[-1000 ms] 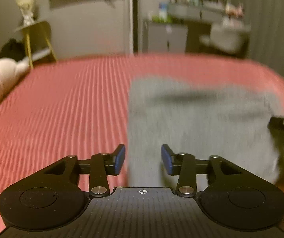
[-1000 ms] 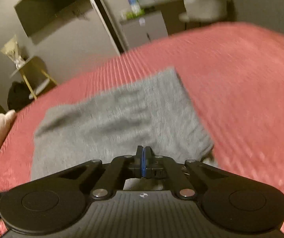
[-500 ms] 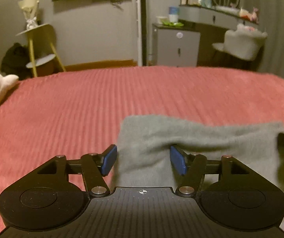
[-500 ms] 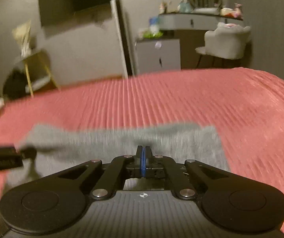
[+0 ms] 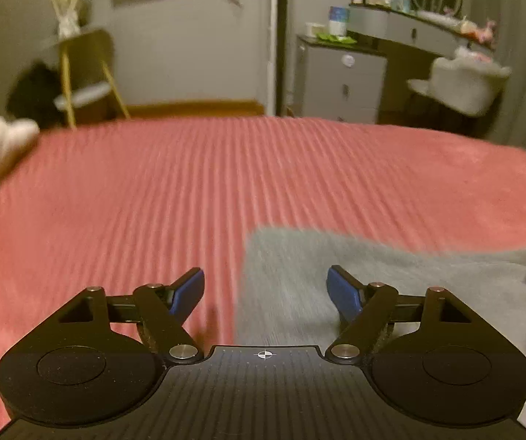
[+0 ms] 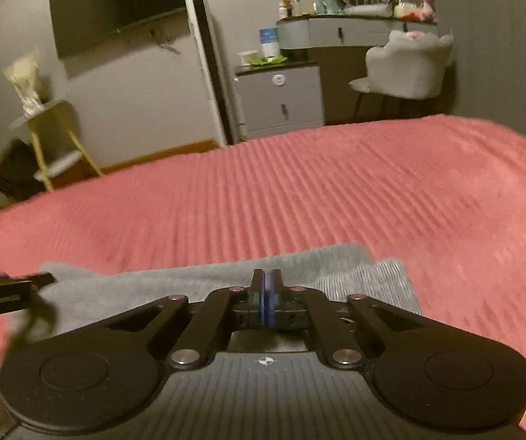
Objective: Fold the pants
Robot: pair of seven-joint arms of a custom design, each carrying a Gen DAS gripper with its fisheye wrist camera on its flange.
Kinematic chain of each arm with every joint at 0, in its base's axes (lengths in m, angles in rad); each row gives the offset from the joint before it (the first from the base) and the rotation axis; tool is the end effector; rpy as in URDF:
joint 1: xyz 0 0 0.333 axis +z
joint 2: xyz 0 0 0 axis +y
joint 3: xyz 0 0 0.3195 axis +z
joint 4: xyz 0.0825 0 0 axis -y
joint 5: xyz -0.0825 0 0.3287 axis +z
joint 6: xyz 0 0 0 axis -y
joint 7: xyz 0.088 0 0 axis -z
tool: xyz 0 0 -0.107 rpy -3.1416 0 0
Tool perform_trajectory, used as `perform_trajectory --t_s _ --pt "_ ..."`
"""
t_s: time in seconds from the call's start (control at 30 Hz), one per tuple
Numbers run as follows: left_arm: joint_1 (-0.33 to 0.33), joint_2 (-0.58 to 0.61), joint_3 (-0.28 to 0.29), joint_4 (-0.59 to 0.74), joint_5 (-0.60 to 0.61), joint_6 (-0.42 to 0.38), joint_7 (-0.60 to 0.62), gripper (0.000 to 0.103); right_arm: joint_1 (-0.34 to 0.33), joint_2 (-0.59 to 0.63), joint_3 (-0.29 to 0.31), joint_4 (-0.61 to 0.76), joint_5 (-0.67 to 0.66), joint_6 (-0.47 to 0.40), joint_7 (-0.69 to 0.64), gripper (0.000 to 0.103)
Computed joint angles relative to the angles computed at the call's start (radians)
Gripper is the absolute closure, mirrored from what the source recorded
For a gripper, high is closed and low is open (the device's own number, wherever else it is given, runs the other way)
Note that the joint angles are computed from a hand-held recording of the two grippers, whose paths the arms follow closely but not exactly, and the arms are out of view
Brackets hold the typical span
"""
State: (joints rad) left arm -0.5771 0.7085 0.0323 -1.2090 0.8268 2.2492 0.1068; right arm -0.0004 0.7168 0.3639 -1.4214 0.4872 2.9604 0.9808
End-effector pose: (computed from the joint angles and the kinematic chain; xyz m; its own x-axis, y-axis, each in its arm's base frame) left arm 0.6302 -0.3666 0.4244 0.4398 -0.8967 0.0497 -0.6108 -0.3392 -0.7155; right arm 0.7112 0.1504 0.4120 0.3966 -0.8955 -0.2021 -0.6251 -0.1022 -0.7738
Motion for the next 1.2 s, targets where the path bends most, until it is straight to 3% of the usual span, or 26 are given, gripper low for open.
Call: perform_trajectory --t_s 0.03,0.07,0.17,0.27,0.37,0.43,0.6,0.63,0.67,0.73,0.8,0.9,0.97,1.03,1.1,1.2 --pt "0.004 -0.027 -0.013 -0.046 -0.005 0.030 -0.001 0.015 -0.050 -0.020 0.055 -0.038 0.022 -0.011 -0.055 0.079" --pt "0.008 -0.047 -0.027 -0.082 -0.013 0.044 0.016 0.012 -0.074 -0.037 0.075 -0.066 0.037 -0.018 -0.084 0.076" --pt "0.007 -0.070 -0.055 -0.131 -0.044 0.016 0.092 0.009 -0.142 -0.104 0.105 -0.158 0.104 -0.068 -0.175 0.075" --pt "-0.001 -0.120 -0.058 -0.210 -0.038 0.021 0.047 0.008 -0.286 -0.163 0.217 -0.250 0.260 -0.103 -0.365 0.075" --pt "0.013 -0.156 -0.076 -0.256 -0.062 0.024 0.009 0.008 -0.385 -0.203 0.256 -0.281 0.409 -0.196 -0.441 0.074" --pt "0.018 -0.176 -0.083 -0.282 -0.067 0.027 -0.020 0.008 -0.358 -0.227 0.210 -0.293 0.417 -0.179 -0.421 0.073" --pt "0.010 -0.190 -0.102 -0.300 -0.064 0.023 -0.070 0.008 -0.290 -0.250 0.120 -0.272 0.405 -0.234 -0.390 0.066" --pt "0.011 -0.192 -0.104 -0.305 -0.066 0.025 -0.078 0.008 -0.280 -0.251 0.110 -0.268 0.418 -0.238 -0.389 0.056" --pt "0.014 -0.195 -0.107 -0.310 -0.069 0.029 -0.083 0.007 -0.258 -0.254 0.092 -0.270 0.422 -0.213 -0.383 0.031" --pt "0.018 -0.196 -0.110 -0.313 -0.073 0.035 -0.088 0.007 -0.196 -0.268 0.047 -0.304 0.424 -0.096 -0.380 0.009" --pt "0.023 -0.194 -0.113 -0.312 -0.081 0.044 -0.092 0.007 -0.168 -0.253 0.003 -0.278 0.415 -0.126 -0.360 0.009" --pt "0.052 -0.218 -0.114 -0.377 -0.077 0.177 -0.128 0.007 -0.138 -0.177 -0.086 -0.153 0.352 -0.338 -0.220 0.009" --pt "0.105 -0.241 -0.126 -0.464 -0.096 0.383 -0.131 0.002 -0.120 -0.099 -0.140 -0.034 0.304 -0.491 -0.115 0.009" --pt "0.148 -0.233 -0.141 -0.504 -0.153 0.513 -0.070 0.000 -0.132 -0.012 -0.153 0.089 0.302 -0.627 -0.038 0.009" --pt "0.183 -0.206 -0.165 -0.503 -0.227 0.552 0.026 0.000 -0.154 0.079 -0.146 0.220 0.310 -0.746 0.005 0.008" --pt "0.175 -0.182 -0.118 -0.516 -0.244 0.688 0.037 0.000 -0.165 0.171 -0.133 0.360 0.314 -0.830 0.020 0.005"
